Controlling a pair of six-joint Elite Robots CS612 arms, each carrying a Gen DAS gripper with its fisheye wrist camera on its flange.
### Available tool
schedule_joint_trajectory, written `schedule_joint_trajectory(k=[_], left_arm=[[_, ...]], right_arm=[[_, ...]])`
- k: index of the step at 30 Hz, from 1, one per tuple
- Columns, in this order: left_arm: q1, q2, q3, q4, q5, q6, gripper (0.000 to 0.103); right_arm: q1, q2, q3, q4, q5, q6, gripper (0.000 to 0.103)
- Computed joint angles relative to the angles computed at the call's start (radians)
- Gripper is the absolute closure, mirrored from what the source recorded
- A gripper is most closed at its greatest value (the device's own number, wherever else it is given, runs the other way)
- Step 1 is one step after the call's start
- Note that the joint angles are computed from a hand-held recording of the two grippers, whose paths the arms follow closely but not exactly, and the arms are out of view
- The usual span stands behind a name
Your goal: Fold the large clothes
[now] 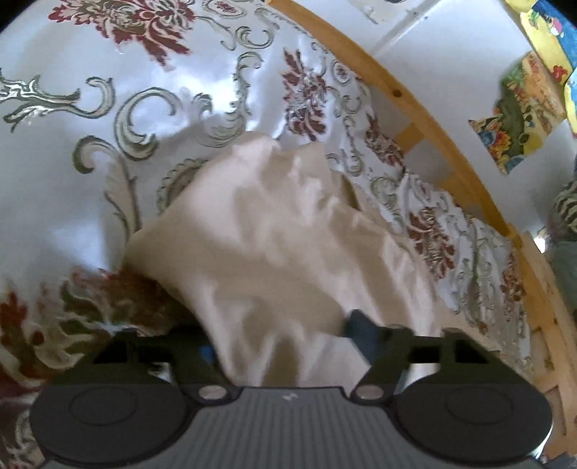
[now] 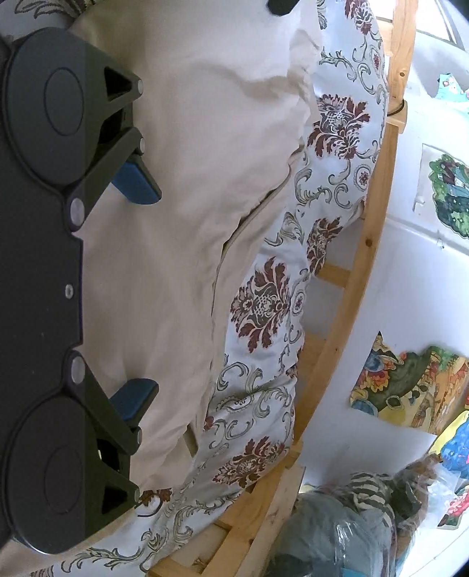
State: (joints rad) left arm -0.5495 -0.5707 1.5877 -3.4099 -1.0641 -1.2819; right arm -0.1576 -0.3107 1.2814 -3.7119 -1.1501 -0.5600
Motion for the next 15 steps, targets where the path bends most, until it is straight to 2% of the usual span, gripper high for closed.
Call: schedule_joint_trajectory(k=[1,2,4,8,10,12,15], left_arm=[[-0.002,0.000,-0.003,-0.010,0.004,0.013,0.060],[-0.005,-0.002,-0.006,-0.015,0.011,0.038,0.066],[-0.019,-0.009,-0.016,-0.013,0.055,0.118,0.084],[-0.049,-0.011,-0.064,-0.065,0.136,0.409,0.094],[-0.057,-0.011,-0.103,-0.069,0.142,0.575,0.095],[-0.058,-0.016,-0.140,-0.050,0.113,0.690,0.096],[-0.061,-0.015,-0.195,-0.005,0.064,0.818,0.097]], right_arm=[[0.000,0.000,0.000,0.002,0.001,0.001,0.001],[0.000,0.000,0.001,0.002,0.001,0.001,0.001],[-0.001,-0.002,0.003,0.005,0.004,0.004,0.001],[-0.012,-0.012,0.001,0.047,0.043,0.035,0.001],[-0.033,-0.023,-0.007,0.089,0.124,0.087,0.008],[-0.045,-0.039,-0.012,0.074,0.127,0.184,0.014],[-0.082,-0.071,-0.010,0.014,0.165,0.394,0.023]])
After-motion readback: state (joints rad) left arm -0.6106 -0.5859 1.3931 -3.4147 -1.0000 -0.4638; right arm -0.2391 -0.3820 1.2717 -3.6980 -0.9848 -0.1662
